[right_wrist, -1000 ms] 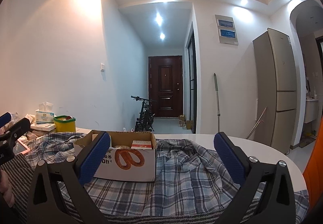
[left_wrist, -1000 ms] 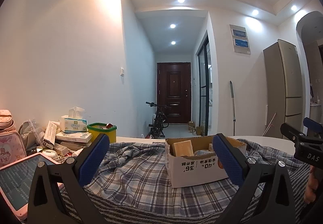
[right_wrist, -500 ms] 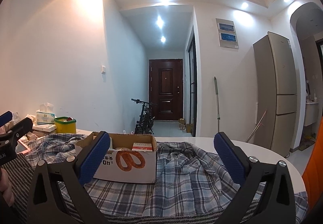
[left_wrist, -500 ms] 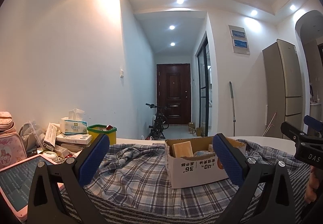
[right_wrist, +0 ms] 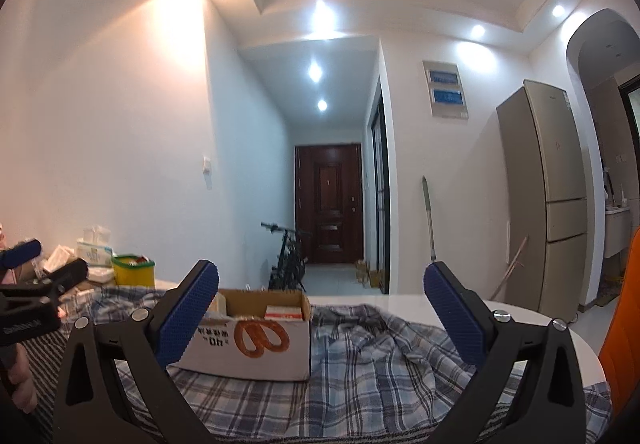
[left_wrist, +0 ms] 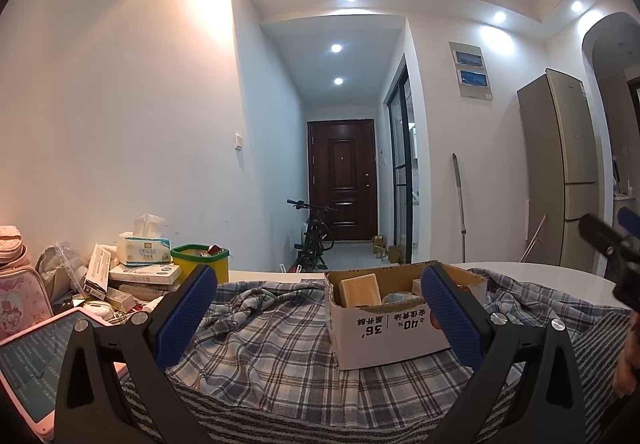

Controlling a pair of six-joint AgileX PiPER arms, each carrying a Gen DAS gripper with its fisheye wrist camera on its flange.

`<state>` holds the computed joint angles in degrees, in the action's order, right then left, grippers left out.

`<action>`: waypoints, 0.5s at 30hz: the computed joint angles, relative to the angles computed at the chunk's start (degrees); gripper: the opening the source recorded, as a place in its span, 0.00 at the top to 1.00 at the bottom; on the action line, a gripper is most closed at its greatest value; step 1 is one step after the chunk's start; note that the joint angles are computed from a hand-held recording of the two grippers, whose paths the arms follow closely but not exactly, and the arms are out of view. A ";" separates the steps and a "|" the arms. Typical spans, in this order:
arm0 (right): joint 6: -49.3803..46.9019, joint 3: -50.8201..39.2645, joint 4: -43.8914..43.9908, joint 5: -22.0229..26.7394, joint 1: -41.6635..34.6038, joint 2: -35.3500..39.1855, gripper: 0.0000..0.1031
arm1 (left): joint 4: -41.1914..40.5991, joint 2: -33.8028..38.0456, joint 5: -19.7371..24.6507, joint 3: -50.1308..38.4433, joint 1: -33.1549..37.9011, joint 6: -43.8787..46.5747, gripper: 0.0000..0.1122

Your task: Organize objects

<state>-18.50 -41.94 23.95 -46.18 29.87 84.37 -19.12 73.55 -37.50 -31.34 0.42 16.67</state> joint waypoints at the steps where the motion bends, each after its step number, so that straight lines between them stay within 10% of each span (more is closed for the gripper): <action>1: 0.20 0.49 0.01 -1.02 0.15 -0.15 0.00 | -0.09 0.05 0.16 -0.13 -0.04 0.20 0.08; 15: -0.88 -1.49 -0.38 1.70 0.10 0.35 0.00 | -0.91 1.02 -0.31 -0.64 -1.95 3.75 0.08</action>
<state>-19.38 -43.42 23.57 -44.49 29.97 84.72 -20.03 74.57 -37.81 -31.98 -1.52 20.42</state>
